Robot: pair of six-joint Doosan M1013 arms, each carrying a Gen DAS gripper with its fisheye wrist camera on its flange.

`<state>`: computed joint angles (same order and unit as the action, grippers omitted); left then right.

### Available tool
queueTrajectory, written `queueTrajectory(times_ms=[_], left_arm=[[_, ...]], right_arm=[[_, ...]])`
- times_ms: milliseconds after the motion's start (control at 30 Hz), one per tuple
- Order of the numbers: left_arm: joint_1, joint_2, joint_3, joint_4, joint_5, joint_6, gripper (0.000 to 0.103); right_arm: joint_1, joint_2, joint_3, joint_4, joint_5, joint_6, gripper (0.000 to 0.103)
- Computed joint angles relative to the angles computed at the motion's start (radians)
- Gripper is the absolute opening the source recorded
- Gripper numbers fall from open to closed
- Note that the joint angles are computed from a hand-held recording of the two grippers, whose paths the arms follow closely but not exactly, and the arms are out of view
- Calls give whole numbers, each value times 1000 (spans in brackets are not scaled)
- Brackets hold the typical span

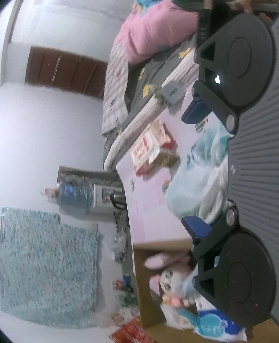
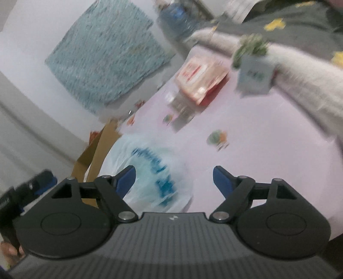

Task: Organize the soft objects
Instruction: 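Move the left tool toward the white plastic cup on the bed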

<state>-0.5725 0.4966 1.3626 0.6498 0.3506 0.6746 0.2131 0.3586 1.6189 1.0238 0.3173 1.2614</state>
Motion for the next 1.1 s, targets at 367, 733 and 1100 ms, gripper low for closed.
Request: queueTrajectory(times_ms=[367, 733, 1100], left_arm=[[-40, 128, -162, -244, 46, 373, 94], [-81, 262, -375, -278, 151, 516, 94], [-29, 424, -729, -680, 404, 584, 93]], right_arm=[[-66, -8, 30, 111, -119, -110, 80], [-93, 0, 83, 656, -126, -670, 80], [-87, 58, 46, 1112, -131, -1183, 77]])
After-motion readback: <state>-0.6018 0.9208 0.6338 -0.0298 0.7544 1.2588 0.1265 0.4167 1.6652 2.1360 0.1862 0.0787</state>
